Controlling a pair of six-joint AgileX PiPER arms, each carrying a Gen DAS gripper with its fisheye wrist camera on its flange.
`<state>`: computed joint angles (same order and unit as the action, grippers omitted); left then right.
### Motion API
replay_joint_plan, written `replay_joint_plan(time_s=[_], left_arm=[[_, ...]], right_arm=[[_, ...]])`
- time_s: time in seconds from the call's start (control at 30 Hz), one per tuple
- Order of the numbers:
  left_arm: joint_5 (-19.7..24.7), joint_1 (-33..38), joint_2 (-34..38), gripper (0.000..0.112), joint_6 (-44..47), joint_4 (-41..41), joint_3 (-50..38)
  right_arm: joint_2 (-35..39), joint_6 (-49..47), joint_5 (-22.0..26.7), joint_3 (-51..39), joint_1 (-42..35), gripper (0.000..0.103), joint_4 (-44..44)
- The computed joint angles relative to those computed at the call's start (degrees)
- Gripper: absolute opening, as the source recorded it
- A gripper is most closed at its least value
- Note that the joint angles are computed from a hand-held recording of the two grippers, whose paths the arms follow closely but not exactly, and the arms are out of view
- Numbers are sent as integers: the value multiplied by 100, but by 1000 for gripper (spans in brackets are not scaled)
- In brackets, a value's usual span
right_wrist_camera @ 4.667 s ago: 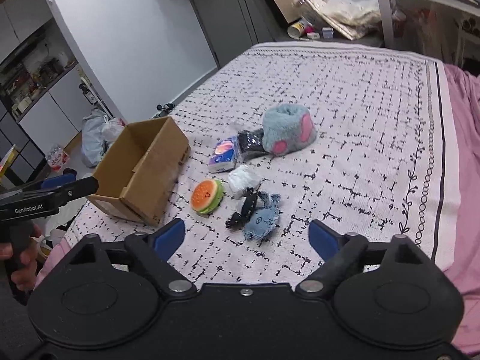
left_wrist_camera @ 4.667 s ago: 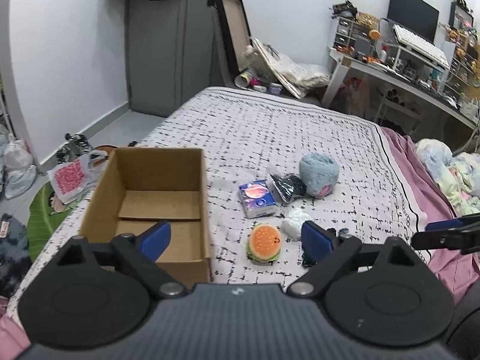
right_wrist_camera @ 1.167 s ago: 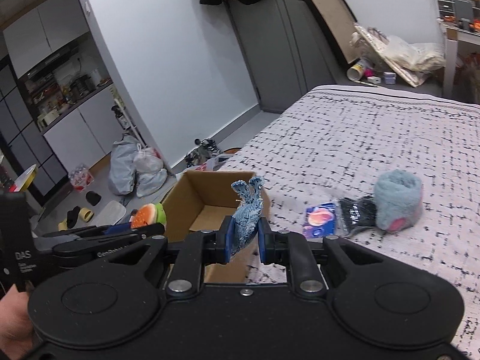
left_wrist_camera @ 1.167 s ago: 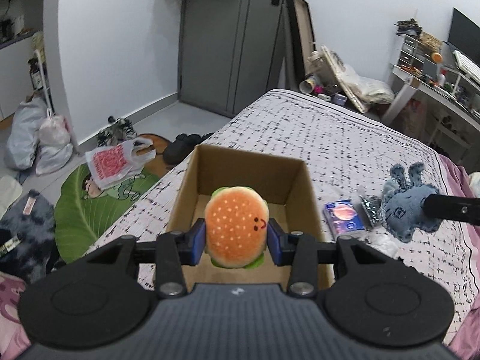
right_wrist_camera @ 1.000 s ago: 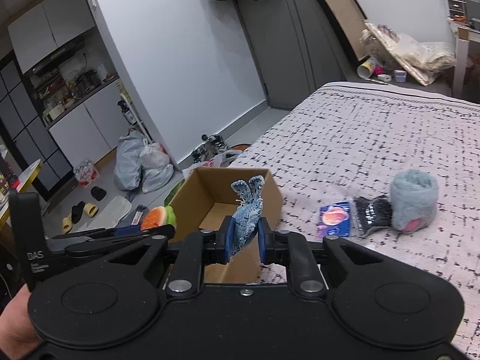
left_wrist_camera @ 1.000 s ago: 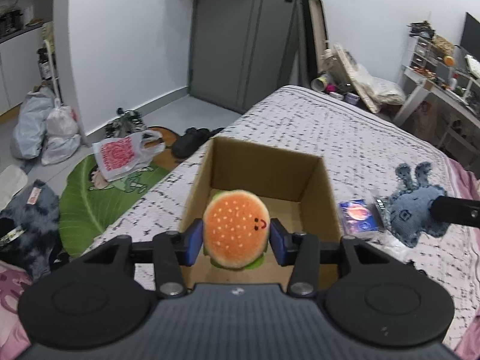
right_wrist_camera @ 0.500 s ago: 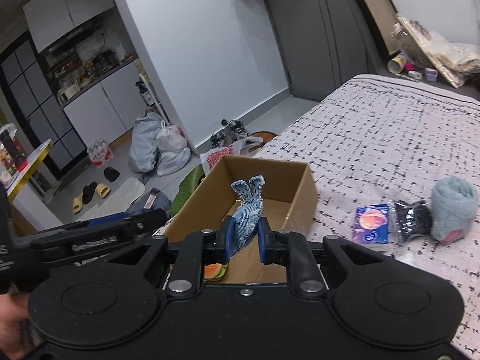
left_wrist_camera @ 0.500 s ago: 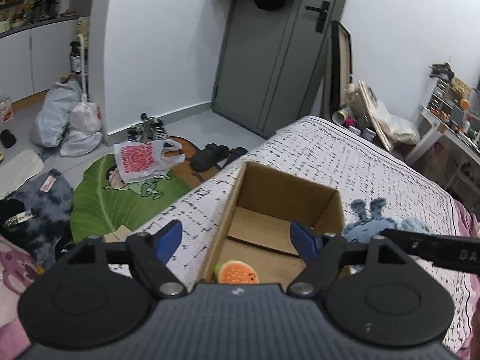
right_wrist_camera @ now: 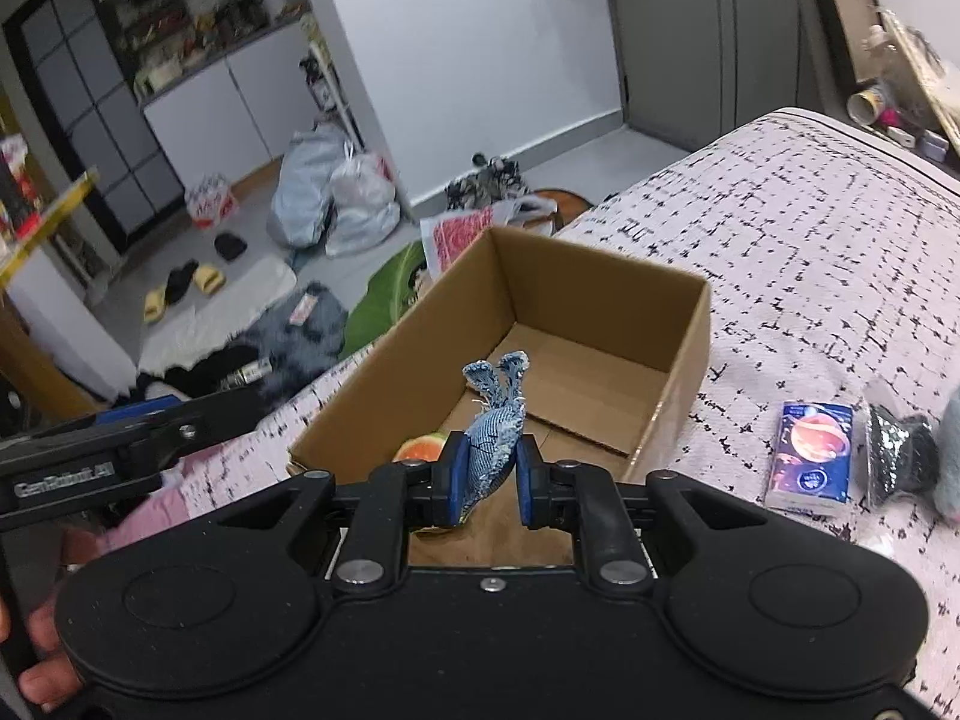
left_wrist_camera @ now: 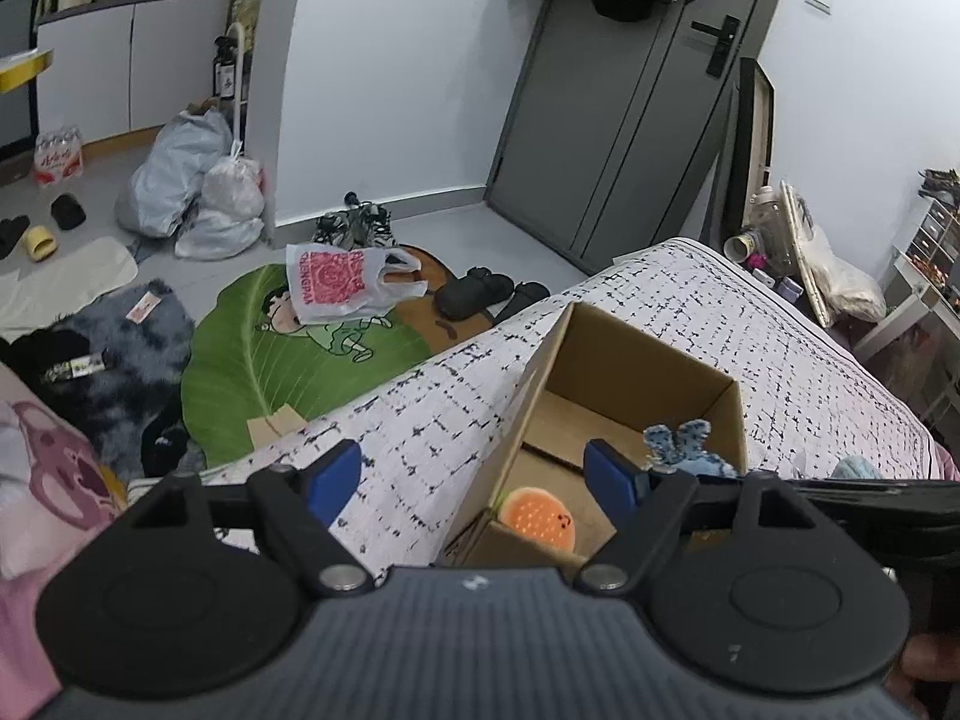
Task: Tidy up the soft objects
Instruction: 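Carry the burger plush into the box with the left tool while the right tool drops the blue plush in, then move the left tool to the white plastic bag while the right tool reaches the black mesh item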
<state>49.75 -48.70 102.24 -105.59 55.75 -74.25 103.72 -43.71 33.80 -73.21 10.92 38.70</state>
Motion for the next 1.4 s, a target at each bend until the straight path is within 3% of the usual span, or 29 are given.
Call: replay_joint_plan(time_s=[0.17, 0.23, 0.3, 0.4, 0.53, 0.63, 0.77, 1.07, 1.4], left_arm=[[232, -73, 90, 80, -205, -63, -51], [338, -122, 138, 83, -275, -96, -104], [447, -184, 170, 85, -375, -79, -130], [593, -281, 206, 87, -460, -57, -209], [887, -395, 310, 87, -361, -61, -474], [1051, -489, 351, 87, -248, -14, -627], [1325, -641, 439, 87, -57, 109, -881], [985, -789, 142, 87, -29, 122, -811], [1608, -1011, 308, 87, 456, -33, -1277]], right_arm=[[188, 749, -22, -196, 243, 23, -778], [119, 755, -47, -151, 236, 46, -739], [-34, 504, -148, 0, 154, 62, -427], [-222, 167, -31, 93, -109, 71, 74], [-579, -142, 75, 339, -481, 94, 580], [-765, -543, 129, 508, -714, 102, 973], [-1023, -859, 205, 765, -1045, 103, 1168], [-1523, -2007, 309, 1437, -1854, 103, 2171], [-1769, -2504, 554, 1770, -2718, 103, 2724]])
